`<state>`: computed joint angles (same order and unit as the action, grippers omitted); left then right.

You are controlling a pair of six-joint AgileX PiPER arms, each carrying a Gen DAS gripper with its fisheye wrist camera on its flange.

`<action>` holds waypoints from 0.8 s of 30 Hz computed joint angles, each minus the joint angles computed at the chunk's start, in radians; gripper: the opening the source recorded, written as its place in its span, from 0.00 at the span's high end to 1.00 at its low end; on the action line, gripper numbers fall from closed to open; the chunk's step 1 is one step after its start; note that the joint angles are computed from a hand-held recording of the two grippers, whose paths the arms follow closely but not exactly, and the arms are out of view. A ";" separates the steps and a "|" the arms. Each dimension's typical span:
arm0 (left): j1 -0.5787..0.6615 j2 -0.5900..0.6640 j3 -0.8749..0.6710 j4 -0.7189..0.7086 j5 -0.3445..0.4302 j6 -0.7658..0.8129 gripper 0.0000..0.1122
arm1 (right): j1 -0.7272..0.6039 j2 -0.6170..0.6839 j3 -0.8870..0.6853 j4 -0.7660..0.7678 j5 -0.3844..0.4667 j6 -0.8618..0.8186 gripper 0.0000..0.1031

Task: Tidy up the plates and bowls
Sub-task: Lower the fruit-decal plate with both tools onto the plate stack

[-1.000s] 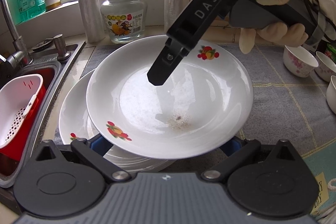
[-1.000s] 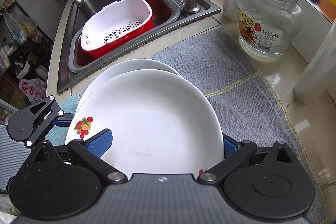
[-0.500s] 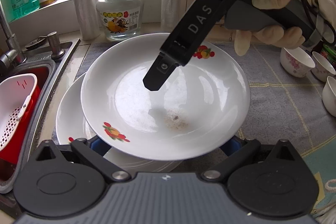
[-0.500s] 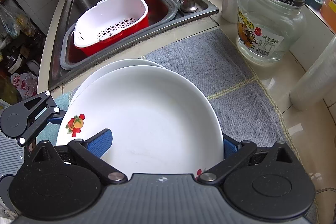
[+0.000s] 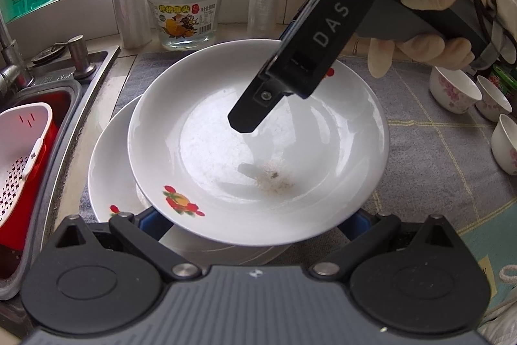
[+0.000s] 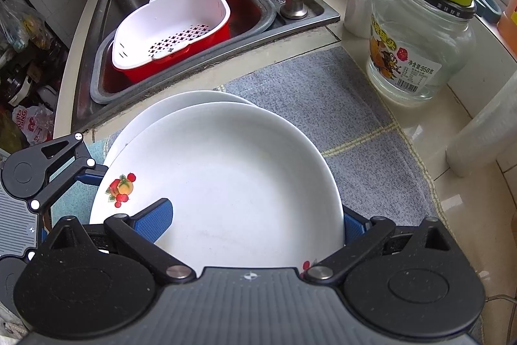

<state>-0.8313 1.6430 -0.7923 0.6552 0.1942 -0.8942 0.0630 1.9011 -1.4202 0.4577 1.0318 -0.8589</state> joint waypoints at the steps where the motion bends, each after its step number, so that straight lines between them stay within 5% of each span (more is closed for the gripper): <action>1: 0.003 0.001 -0.001 -0.021 0.003 0.025 0.10 | 0.002 0.000 -0.001 0.000 0.001 0.001 0.00; 12: 0.042 -0.004 -0.005 -0.229 0.028 0.275 0.10 | 0.002 -0.003 0.000 0.005 0.013 -0.004 0.00; 24: 0.047 -0.022 0.001 -0.296 0.049 0.366 0.10 | -0.005 -0.005 0.001 0.010 0.041 0.009 0.00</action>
<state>-0.7845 1.6207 -0.7915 0.3590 0.2433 -0.5283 0.0581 1.8965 -1.4189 0.4672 1.0729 -0.8497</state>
